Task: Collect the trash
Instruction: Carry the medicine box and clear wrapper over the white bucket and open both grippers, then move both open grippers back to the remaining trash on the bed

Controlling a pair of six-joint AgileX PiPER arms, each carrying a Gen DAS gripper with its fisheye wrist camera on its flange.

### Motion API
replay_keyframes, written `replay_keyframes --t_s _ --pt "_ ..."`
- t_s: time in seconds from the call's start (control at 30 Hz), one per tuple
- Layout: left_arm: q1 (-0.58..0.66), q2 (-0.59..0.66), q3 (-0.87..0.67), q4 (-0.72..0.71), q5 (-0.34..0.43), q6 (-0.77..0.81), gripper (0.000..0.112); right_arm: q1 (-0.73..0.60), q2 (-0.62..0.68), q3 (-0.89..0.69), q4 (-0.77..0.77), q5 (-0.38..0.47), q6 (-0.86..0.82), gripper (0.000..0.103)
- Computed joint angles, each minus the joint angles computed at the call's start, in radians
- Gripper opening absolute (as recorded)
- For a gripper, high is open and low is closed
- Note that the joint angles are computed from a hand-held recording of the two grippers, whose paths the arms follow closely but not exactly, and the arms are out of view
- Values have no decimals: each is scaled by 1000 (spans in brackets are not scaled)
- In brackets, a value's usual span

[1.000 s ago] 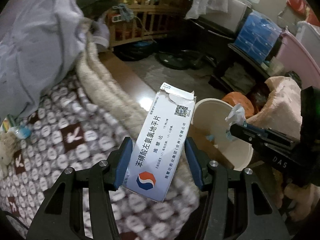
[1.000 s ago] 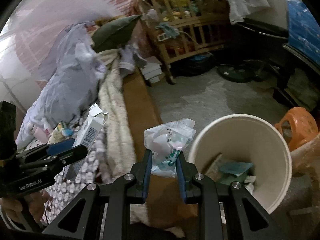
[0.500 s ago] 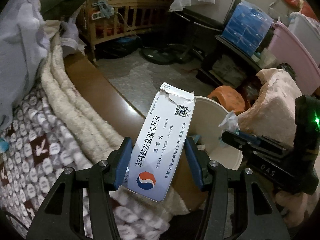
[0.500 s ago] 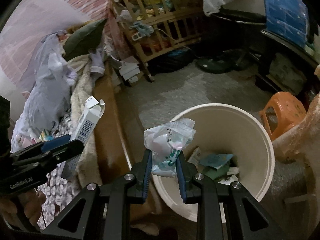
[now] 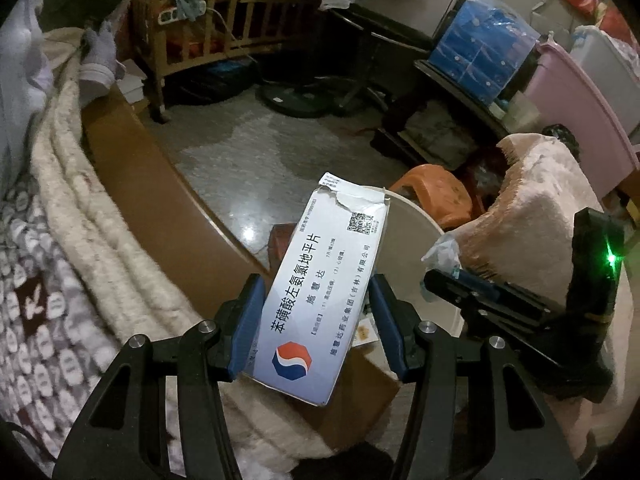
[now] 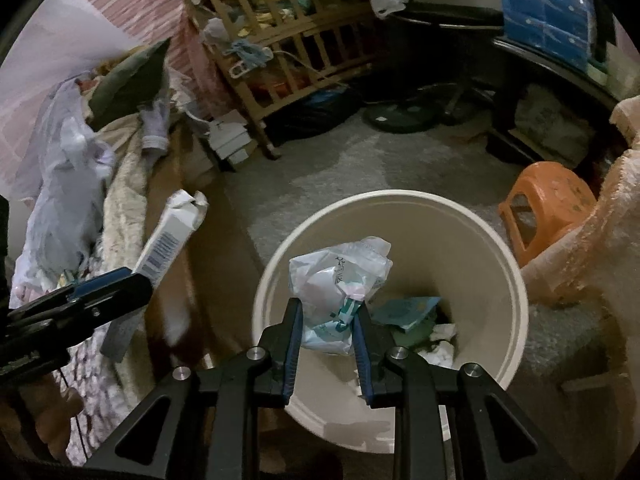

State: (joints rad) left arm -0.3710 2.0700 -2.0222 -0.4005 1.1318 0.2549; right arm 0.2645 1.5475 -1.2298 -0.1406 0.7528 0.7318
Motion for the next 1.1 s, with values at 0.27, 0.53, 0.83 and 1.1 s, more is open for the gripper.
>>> replay_keyframes --t_s 0.27,0.53,0.83,1.1 --pt "-9 27 -22 -49 14 11 52 -26 1 16 -13 7 22 37" --pt "14 32 -19 -128 21 32 54 -35 -10 35 -15 5 55 42" --pt "33 21 -7 -161 34 55 57 -32 -15 35 0 8 52 42" --pt "51 -30 52 -152 2 73 60 -1 -18 10 -38 37 87 43"
